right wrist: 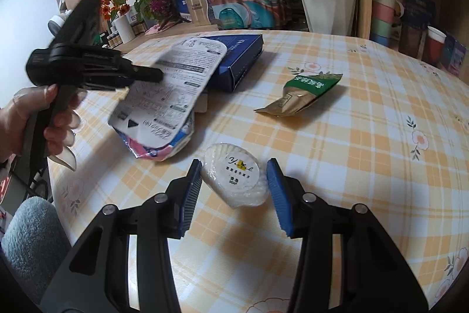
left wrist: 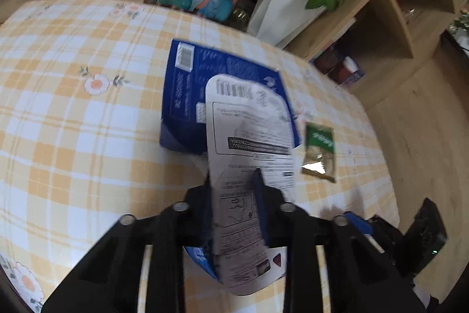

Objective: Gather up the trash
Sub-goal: 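Grasp the white paper card from the blister pack with the left gripper, then carry the paper card in the left tool while the right tool carries the packet over the bin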

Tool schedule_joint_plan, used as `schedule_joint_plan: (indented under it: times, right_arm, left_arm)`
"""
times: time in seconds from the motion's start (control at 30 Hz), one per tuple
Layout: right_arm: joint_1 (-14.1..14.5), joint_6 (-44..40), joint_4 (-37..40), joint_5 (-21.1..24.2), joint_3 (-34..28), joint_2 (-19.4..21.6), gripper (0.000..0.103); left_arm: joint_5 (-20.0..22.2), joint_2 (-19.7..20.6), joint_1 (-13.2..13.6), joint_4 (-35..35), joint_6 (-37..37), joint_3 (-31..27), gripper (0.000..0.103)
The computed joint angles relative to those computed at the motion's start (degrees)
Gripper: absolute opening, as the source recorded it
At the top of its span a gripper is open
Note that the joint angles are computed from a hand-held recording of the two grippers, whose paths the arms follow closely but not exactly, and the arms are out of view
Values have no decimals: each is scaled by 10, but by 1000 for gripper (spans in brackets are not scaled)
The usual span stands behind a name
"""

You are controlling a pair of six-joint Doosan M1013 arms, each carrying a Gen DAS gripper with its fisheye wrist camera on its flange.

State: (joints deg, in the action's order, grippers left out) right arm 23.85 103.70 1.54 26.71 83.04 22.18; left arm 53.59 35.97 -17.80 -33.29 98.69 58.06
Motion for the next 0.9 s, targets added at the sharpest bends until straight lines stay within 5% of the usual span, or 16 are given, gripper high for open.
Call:
schedule_joint_plan:
  times: [0.13,0.47,0.9]
  right_arm:
    - [0,11,-6,-2,2,-1,47]
    - [7,79,-75,-2,9,-11,47]
    - [34,120,-108,-42,44,-62,47]
  left_arm:
    - [-34,-29,-10,2,55,19,10]
    - [-102,-94,-31,43,89,80,9]
    - [-127,-183,-20,-30,150,185,9]
